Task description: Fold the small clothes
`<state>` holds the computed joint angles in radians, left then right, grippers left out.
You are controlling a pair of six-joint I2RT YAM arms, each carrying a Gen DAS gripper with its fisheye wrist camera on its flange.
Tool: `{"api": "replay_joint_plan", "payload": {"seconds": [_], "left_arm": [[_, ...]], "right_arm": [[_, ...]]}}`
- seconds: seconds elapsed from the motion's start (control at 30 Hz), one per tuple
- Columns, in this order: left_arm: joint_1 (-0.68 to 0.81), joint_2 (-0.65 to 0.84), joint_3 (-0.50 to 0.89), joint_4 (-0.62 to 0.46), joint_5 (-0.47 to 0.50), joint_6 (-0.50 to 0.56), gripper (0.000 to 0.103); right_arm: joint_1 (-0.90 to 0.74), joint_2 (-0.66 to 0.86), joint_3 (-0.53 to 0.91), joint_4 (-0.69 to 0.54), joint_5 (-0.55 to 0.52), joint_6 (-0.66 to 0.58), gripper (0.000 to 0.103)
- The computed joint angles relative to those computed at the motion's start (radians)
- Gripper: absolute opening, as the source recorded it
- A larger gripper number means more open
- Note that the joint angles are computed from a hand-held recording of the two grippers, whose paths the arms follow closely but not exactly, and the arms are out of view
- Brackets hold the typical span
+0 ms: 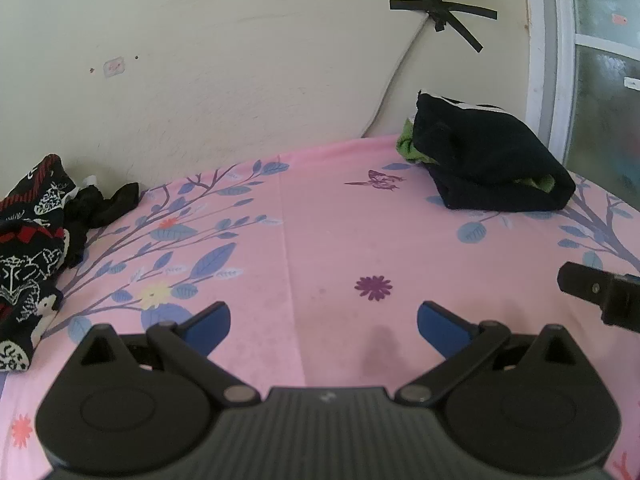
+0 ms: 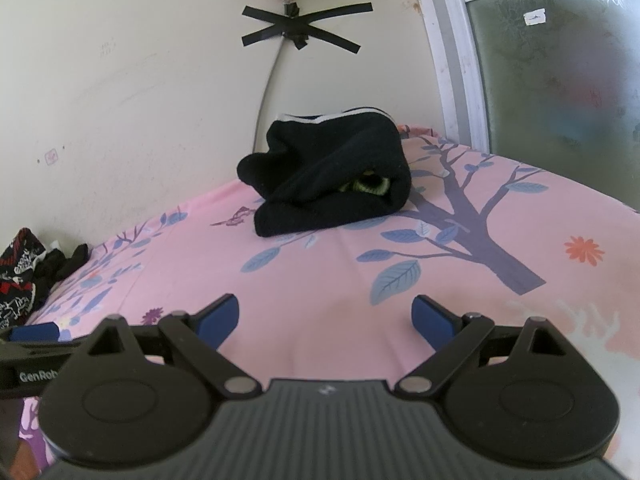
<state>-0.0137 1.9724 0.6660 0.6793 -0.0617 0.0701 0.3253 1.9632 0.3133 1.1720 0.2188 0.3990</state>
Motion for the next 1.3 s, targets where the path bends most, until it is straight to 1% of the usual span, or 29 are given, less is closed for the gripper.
{"api": "replay_joint_plan", "payload": {"seconds": [1.2,1.3], "left_arm": [[-0.004,0.001,0.000,-0.002,0.001,0.014,0.103],[0.002,0.000,-0.005,0.007,0.019,0.025,0.103]], "right_arm": [[0.002,-0.002,-0.003,0.003,0.000,0.002,0.087],[0.002,-0.002,-0.002,0.001,0.001,0.002,0.087]]}}
